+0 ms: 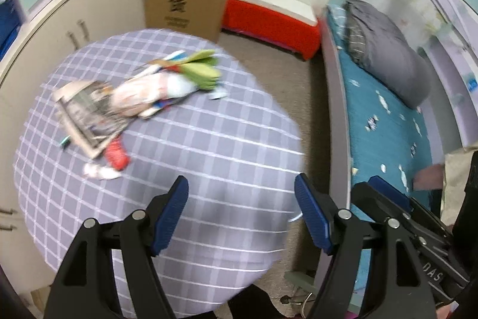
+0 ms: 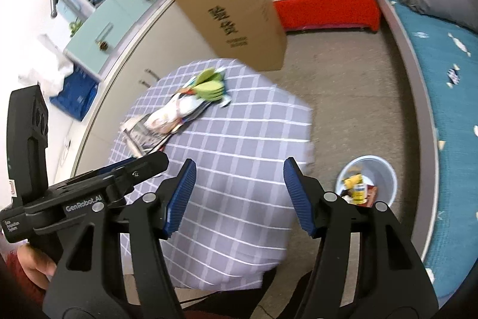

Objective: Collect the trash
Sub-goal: 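Return both tools to the table and grasp the white bottle with the left tool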

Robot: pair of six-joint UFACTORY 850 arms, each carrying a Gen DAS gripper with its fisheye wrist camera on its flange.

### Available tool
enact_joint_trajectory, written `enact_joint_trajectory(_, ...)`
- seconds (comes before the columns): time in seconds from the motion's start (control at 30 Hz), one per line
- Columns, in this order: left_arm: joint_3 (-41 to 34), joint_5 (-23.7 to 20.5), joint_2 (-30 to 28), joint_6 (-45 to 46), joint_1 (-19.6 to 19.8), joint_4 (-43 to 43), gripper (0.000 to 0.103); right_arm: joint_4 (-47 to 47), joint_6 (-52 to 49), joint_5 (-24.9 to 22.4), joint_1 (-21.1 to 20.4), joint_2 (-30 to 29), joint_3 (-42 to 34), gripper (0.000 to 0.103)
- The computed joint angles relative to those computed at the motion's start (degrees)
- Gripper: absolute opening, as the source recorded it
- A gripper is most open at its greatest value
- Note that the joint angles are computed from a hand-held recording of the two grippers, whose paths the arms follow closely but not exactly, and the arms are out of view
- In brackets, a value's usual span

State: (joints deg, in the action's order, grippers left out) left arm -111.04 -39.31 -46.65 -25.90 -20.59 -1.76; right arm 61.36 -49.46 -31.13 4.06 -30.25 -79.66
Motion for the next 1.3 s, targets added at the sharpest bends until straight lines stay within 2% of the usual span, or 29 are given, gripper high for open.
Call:
enact_joint_trajectory(0.2, 7.33, 0.39, 3.08, -0.65, 5.2, -0.5, 0.072, -2.79, 5.27, 0.85, 5.31, -3.16, -3.12, 0.061)
enact_joint_trajectory(0.37, 9.7, -1.08, 2.38, 0.33, 9.68, -4.46, 0.072, -5.84, 10.24, 2.16, 8.98, -6.13, -5.88, 0.061)
enact_joint_trajectory(0.6, 7.92, -3.42, -1.91, 2.23, 13.03, -9.4, 0.072, -11.86, 18.44, 3.52, 12.49, -10.1, -9.56, 0.061)
enact_joint_trajectory(0.8, 7.28, -1.71, -3.9, 5.72, 14.92, -14.6, 0.072, -16.84, 24.66, 3.21, 13.97, -12.85, -12.76, 0.061)
enact_joint_trajectory(0.87, 5.57, -2.77, -5.32, 5.41, 15.22, -14.23, 0.071, -18.35, 26.46, 2.82, 14.32, -13.69, -13.89, 0.061)
enact_joint_trajectory(1.03, 2.61, -4.76, -7.49, 6.68, 15.24, -12.69, 0.058, -21.46, 29.96, 2.01, 15.0, -15.69, -16.73, 0.061)
enact_joint_trajectory(1.1, 2.31, -4.98, -7.68, 6.34, 15.24, -11.39, 0.041, -22.74, 31.37, 1.43, 15.31, -16.64, -18.14, 0.06)
enact_joint_trajectory(1.2, 2.8, -4.99, -7.58, 10.96, 16.11, -14.59, 0.04, -23.9, 32.48, 0.29, 15.85, -18.24, -20.66, 0.06)
enact_joint_trajectory(1.3, 3.9, -4.78, -6.78, 11.66, 16.95, -13.38, 0.04, -24.04, 32.04, -1.08, 16.61, -20.31, -23.57, 0.06)
